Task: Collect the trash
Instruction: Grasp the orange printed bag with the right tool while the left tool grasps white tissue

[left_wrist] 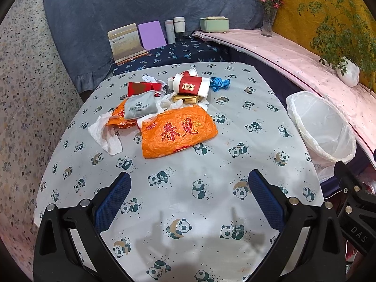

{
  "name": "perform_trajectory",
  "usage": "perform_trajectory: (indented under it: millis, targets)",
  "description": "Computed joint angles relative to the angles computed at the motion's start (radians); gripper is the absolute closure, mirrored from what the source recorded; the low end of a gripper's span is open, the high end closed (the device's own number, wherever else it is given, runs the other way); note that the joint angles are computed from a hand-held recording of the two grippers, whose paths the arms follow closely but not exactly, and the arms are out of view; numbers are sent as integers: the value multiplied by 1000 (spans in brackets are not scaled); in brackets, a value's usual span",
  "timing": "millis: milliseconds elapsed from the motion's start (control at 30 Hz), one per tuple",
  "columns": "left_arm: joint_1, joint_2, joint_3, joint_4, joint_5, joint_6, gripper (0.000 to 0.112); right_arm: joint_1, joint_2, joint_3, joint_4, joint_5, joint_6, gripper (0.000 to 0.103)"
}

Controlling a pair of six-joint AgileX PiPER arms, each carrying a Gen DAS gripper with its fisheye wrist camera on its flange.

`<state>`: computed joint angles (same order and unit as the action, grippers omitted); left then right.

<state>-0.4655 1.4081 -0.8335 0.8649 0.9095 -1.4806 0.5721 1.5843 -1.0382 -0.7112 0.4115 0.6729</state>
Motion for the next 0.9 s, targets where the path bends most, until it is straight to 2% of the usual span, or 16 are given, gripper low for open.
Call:
perform_trajectory:
  millis: [167, 400, 633, 900]
  targets:
    - [1, -5, 7, 3, -10, -6, 17, 2, -1, 5, -27, -1, 33, 8]
    - [42, -34, 50, 19, -79, -25, 17, 17, 2, 3, -92, 3, 117, 8]
    - [178, -68, 116, 15, -175, -13, 16, 61, 40, -33, -98, 20, 143, 8]
    - [443, -66, 181, 16, -296, 103, 16, 136, 124, -108, -77, 30, 148, 8]
